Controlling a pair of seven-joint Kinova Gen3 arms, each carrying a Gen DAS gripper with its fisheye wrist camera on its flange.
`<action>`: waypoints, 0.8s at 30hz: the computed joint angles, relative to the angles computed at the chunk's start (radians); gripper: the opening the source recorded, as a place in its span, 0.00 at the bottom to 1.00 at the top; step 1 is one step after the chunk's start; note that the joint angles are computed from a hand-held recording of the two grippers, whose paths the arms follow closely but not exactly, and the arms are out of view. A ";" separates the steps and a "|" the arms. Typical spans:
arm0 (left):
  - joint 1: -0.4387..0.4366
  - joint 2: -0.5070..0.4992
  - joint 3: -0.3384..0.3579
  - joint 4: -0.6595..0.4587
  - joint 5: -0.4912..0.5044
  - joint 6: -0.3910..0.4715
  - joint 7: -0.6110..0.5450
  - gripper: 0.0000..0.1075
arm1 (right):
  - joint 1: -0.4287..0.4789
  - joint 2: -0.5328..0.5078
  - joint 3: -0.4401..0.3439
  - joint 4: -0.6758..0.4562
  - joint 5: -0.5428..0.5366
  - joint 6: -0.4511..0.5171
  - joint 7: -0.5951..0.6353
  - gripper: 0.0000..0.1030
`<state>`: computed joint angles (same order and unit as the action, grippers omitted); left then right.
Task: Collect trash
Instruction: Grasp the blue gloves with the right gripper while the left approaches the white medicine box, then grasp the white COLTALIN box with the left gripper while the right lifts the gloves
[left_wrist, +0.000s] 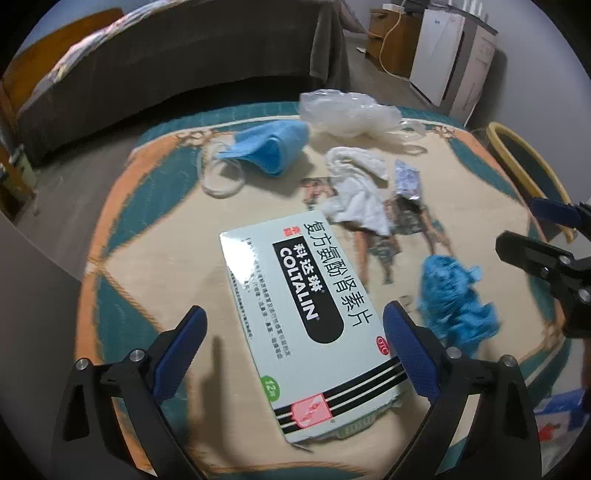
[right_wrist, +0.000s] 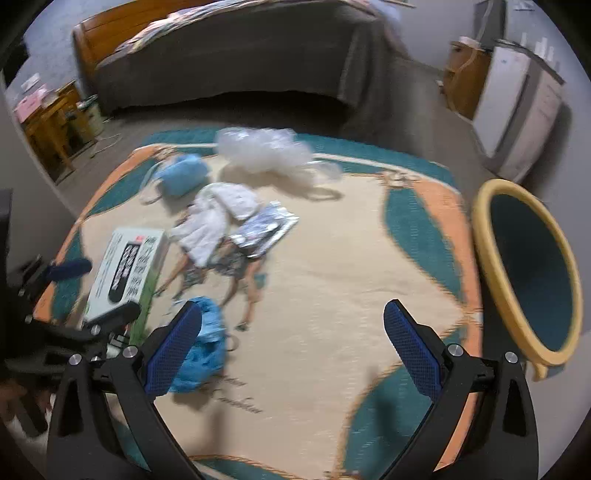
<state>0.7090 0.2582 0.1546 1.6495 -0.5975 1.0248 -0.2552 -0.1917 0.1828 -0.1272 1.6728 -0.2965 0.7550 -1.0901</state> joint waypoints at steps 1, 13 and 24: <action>-0.001 -0.006 0.000 0.008 -0.003 0.002 -0.006 0.89 | 0.004 0.002 -0.007 -0.001 -0.014 0.009 0.018 0.94; -0.049 -0.025 0.006 0.057 0.028 -0.084 0.008 0.79 | -0.038 0.039 -0.030 0.018 -0.046 0.050 0.087 0.60; 0.003 0.018 -0.018 0.037 -0.051 -0.039 0.080 0.77 | 0.000 0.051 -0.036 0.063 -0.120 -0.051 0.098 0.61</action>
<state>0.7123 0.2765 0.1363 1.6866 -0.6490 0.9858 -0.1755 -0.1919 0.2340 -0.1630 1.7355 -0.4162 0.7042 -0.9924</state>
